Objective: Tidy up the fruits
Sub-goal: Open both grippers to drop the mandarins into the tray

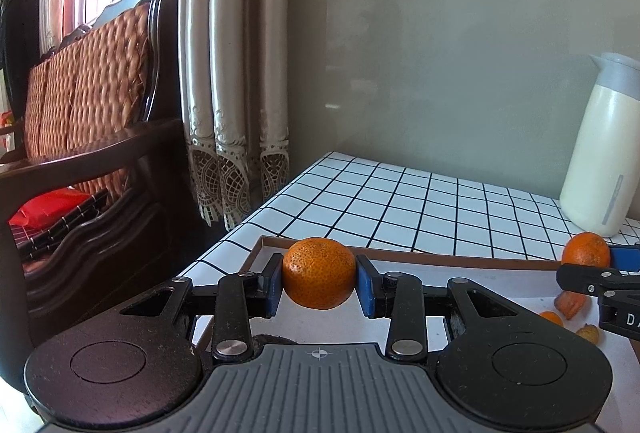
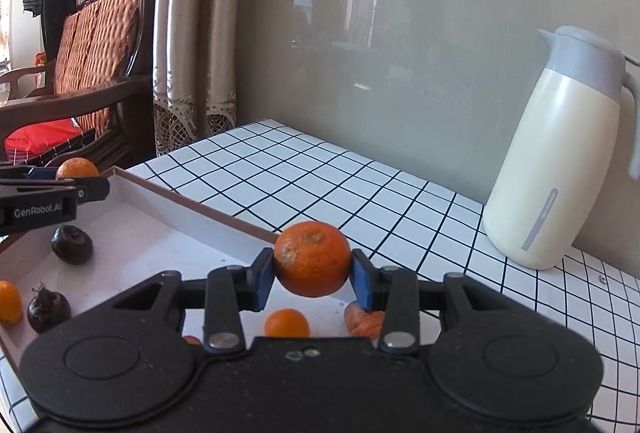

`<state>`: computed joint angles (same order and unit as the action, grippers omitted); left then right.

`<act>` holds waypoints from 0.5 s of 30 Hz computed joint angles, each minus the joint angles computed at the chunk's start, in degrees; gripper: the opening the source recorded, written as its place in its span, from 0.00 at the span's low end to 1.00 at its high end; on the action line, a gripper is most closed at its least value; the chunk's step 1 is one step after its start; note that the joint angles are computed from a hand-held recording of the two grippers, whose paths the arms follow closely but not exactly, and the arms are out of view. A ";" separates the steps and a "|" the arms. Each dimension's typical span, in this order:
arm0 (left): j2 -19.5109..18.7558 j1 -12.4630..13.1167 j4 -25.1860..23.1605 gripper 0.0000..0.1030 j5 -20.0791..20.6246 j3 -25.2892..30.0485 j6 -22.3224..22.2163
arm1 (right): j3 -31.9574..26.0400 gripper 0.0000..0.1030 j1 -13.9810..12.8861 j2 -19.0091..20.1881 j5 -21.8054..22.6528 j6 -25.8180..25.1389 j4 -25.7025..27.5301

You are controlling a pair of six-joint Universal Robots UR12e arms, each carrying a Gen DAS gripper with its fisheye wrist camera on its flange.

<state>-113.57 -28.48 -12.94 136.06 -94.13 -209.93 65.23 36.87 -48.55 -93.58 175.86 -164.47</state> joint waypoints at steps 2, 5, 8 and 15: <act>0.04 0.25 -0.34 0.37 -0.12 0.01 -0.10 | -0.48 0.31 -0.20 0.21 0.18 0.59 0.96; 0.01 0.46 -0.71 0.37 0.13 0.05 -0.30 | -0.72 0.31 -0.33 0.37 0.31 0.54 1.18; 0.07 0.74 -1.00 0.37 -0.02 0.00 -0.86 | -0.89 0.31 -0.43 0.43 0.99 0.46 1.58; -1.17 -0.24 4.47 1.00 6.68 0.16 1.45 | -0.39 0.94 -0.05 0.48 -1.58 -0.20 -3.32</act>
<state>-114.75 -28.72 -8.47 142.74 -93.97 -208.48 64.83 36.82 -48.08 -95.16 175.66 -167.79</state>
